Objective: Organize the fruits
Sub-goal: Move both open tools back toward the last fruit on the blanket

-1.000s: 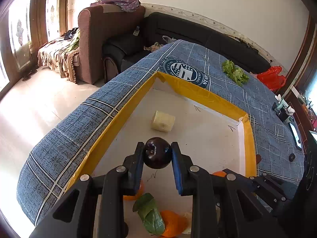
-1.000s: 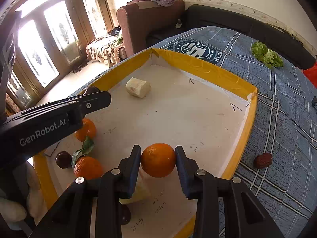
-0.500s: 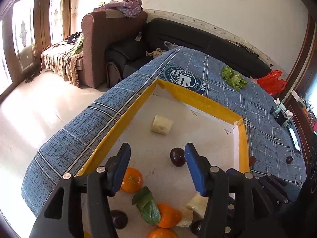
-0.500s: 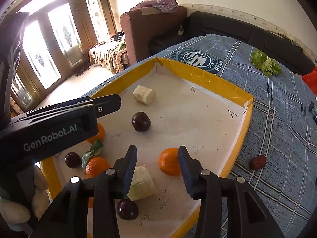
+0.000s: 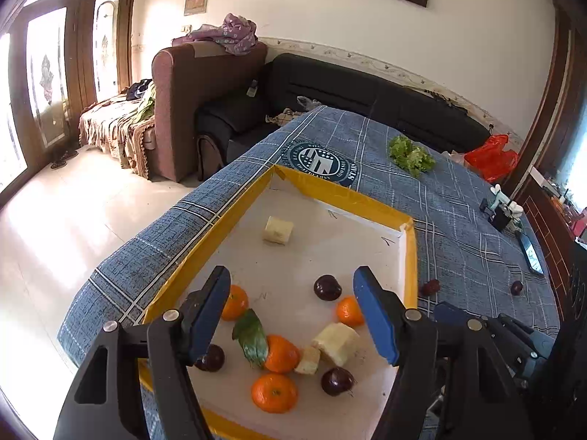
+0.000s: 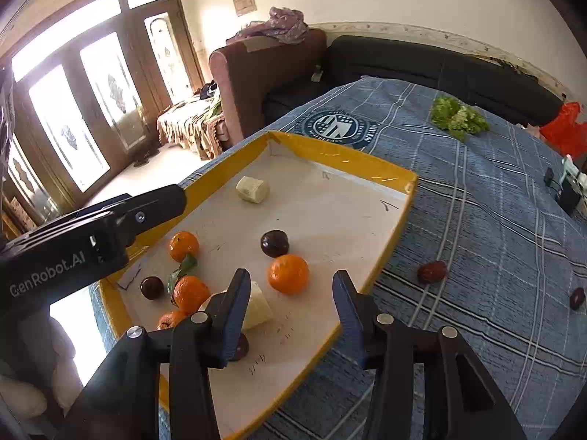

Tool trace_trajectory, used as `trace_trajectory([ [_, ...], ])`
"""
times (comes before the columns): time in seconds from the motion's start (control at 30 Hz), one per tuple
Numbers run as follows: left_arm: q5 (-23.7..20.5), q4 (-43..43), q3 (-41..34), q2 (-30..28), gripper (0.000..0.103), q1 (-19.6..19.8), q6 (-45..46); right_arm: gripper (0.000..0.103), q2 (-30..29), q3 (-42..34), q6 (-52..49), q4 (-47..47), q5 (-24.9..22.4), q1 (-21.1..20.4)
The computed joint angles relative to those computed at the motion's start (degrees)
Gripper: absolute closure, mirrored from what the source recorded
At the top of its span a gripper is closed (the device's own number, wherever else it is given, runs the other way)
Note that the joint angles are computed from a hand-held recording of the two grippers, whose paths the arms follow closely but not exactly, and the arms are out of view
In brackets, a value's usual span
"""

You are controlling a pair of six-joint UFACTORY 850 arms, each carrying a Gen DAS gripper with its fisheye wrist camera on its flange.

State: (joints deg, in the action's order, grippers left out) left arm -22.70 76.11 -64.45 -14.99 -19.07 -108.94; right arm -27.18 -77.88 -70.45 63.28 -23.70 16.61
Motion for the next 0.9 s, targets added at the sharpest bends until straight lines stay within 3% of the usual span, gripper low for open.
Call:
trace_trajectory([
  [0.13,0.5,-2.2,0.9,1.4,0.029,-1.1,0.9,0.05,2.8,3.2,-3.3,3.9,0.0,-1.4],
  [0.23,7.1,-4.6,3.0,3.6,0.026,-0.6,0.2,0.05,5.1,5.7,-7.1,7.9,-0.2,-2.7],
  [0.3,8.7,-8.4,3.4,4.5,0.023,-1.1,2.2,0.05,6.3,6.9,-9.2,10.0,-0.4,-3.6],
  [0.5,10.1,-0.8,4.5,7.0,0.021,-3.9,-6.8,0.049,9.3,9.2,-13.3,14.5,0.0,-6.9],
  [0.7,4.7,4.9,3.4,7.8,0.021,-7.8,-10.2,0.045,11.9,10.1,-16.7,17.4,0.9,-11.4],
  [0.9,2.8,9.0,2.6,8.2,0.021,-9.9,-13.3,0.045,12.3,7.3,-14.5,18.9,-0.2,-18.0],
])
